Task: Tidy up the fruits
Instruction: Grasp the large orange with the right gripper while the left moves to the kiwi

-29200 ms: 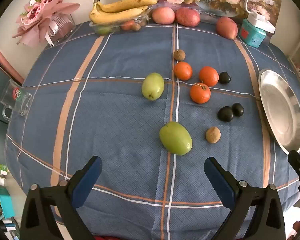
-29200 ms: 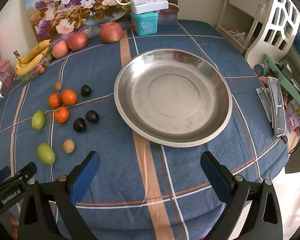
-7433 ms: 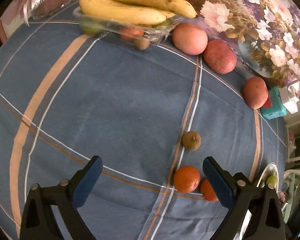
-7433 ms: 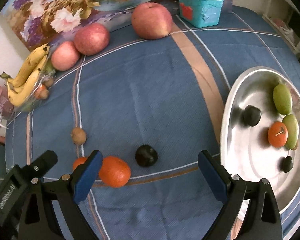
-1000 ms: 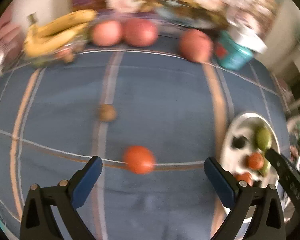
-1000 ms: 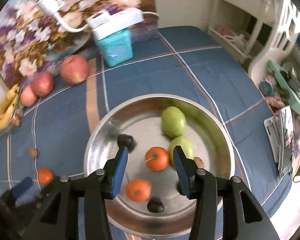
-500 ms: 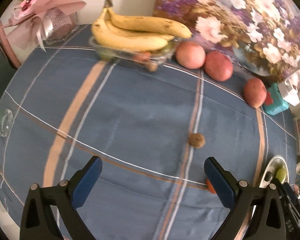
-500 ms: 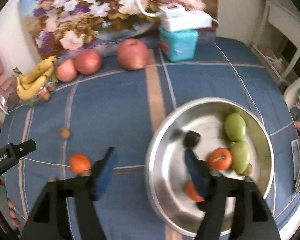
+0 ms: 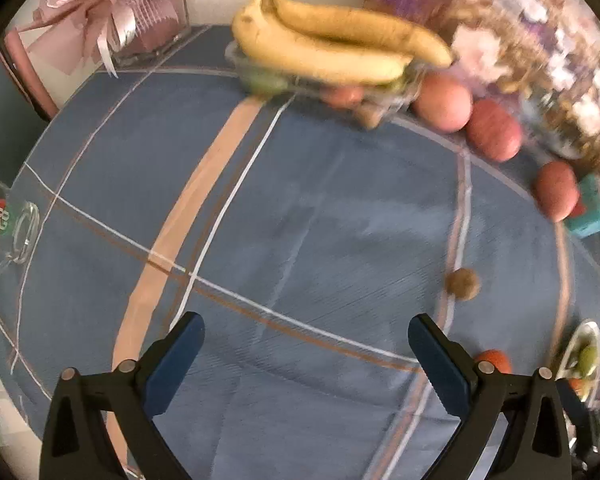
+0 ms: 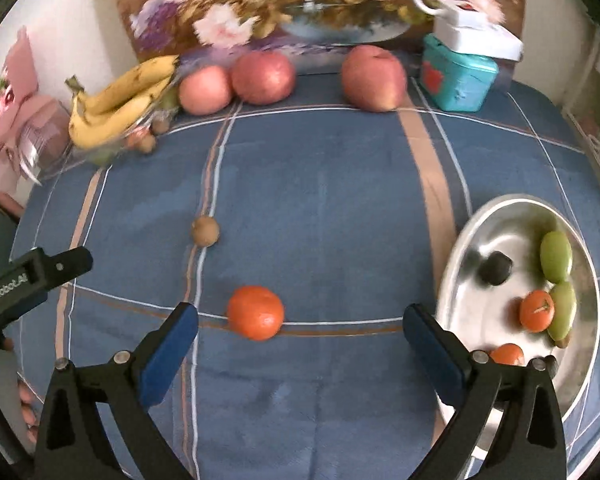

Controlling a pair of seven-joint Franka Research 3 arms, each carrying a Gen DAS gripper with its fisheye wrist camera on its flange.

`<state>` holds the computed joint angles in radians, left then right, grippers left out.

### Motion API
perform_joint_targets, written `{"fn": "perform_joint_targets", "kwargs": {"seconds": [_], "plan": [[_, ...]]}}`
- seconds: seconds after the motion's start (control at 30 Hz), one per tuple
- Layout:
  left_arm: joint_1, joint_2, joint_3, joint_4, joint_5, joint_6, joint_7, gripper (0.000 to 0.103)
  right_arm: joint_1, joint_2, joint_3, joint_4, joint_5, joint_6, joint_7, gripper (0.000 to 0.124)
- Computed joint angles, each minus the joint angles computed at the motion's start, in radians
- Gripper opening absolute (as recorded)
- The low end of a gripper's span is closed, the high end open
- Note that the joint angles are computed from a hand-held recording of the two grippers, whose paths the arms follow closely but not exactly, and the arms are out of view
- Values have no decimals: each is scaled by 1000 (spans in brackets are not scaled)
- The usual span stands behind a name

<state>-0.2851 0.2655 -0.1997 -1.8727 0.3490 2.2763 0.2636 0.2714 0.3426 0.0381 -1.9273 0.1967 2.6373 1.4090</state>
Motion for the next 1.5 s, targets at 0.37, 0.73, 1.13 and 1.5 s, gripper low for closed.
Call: {"fn": "perform_joint_targets", "kwargs": {"seconds": [0.37,0.73,1.13,1.5], "plan": [[15,54,0,-5,-66,5,34,103,83,87,-30,48,-136,-58,67,102],[26,66,1,-6,-88,35,65,103,92,150,-39,94,-187,-93,113,103],[25,71,6,-3,-82,46,67,103,108,146,-51,41,-209,15,167,103],[14,91,5,36,-75,44,80,103,150,117,-88,10,-286,33,190,99]]}}
